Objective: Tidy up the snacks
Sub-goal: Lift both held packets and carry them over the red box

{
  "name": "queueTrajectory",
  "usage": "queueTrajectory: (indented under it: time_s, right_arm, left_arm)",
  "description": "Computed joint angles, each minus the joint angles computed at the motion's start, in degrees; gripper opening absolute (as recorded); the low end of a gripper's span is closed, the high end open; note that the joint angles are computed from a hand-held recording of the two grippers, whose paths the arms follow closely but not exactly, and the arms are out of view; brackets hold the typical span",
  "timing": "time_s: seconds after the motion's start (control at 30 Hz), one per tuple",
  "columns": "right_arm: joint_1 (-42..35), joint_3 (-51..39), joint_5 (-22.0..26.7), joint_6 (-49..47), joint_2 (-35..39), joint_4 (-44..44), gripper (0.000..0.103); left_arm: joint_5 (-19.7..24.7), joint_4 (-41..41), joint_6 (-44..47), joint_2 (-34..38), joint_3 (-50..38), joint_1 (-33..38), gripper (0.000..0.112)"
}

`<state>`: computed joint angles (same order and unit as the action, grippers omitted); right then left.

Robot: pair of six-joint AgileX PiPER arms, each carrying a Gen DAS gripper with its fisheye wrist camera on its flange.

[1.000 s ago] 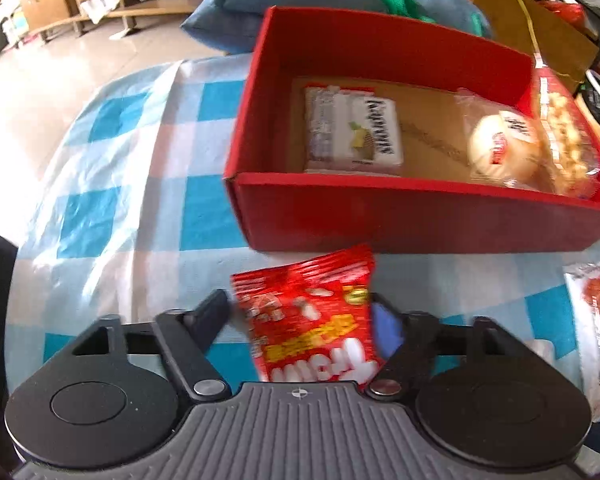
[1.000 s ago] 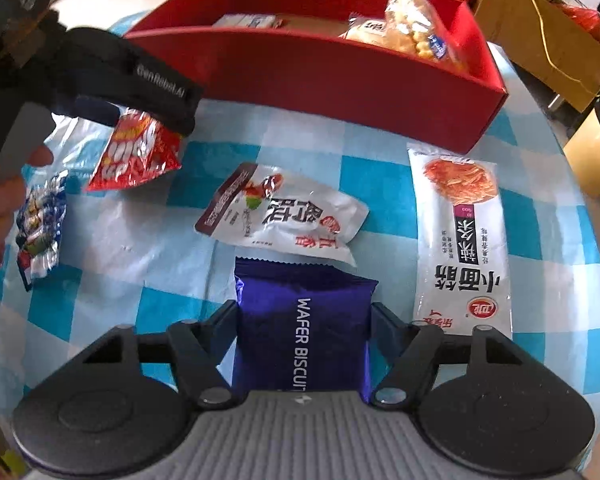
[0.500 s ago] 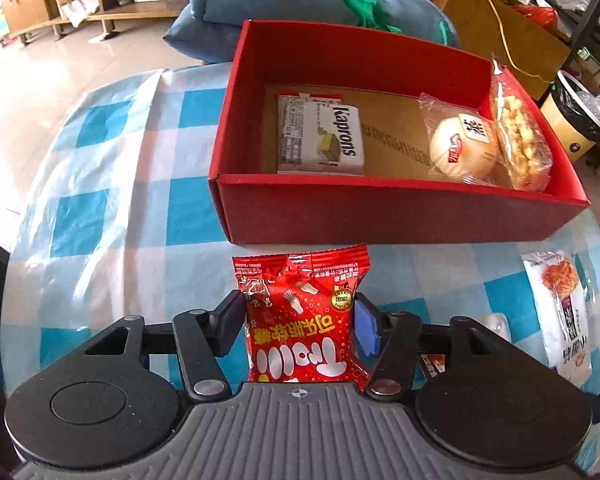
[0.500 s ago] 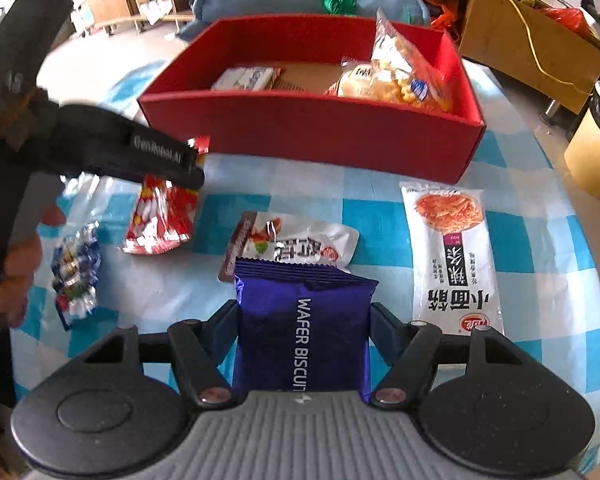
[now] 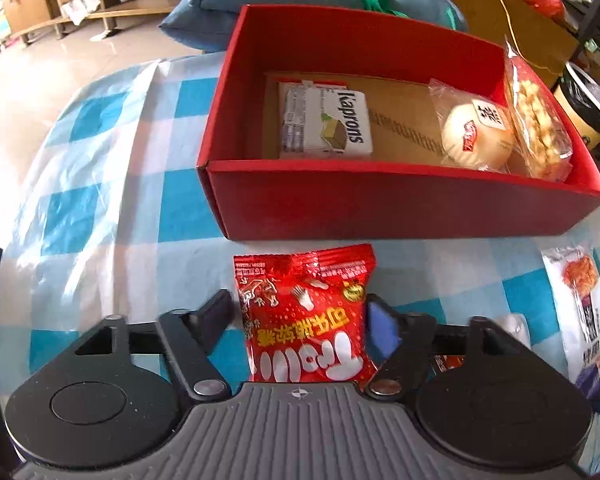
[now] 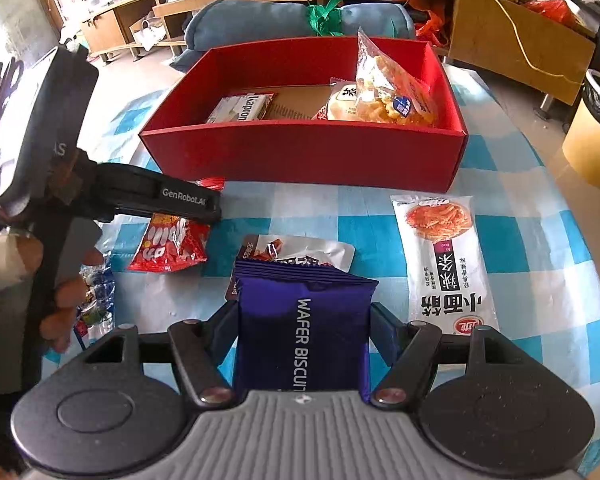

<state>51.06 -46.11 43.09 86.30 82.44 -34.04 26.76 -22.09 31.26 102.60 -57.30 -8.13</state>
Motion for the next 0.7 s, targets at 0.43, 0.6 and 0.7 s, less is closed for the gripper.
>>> queueTrajectory:
  time_s: [0.43,0.6,0.7]
  right_arm:
    - [-1.3,-1.1,1.3,1.2,-0.5,-2.4,0.063]
    - [-2.2,-2.0,2.7,2.2,0.2,-4.0,0.063]
    - [-3.1,-2.4,2.9,2.5,0.3,-4.6,0.064]
  left_arm:
    - [2.3,-3.1,2.9,-3.7,1.5,1.6,0.064]
    - [2.0,-5.7,6.5,-6.7,3.3,1.5,0.063]
    - [2.9,-7.5,8.2,-7.6,3.6,1.7,0.063]
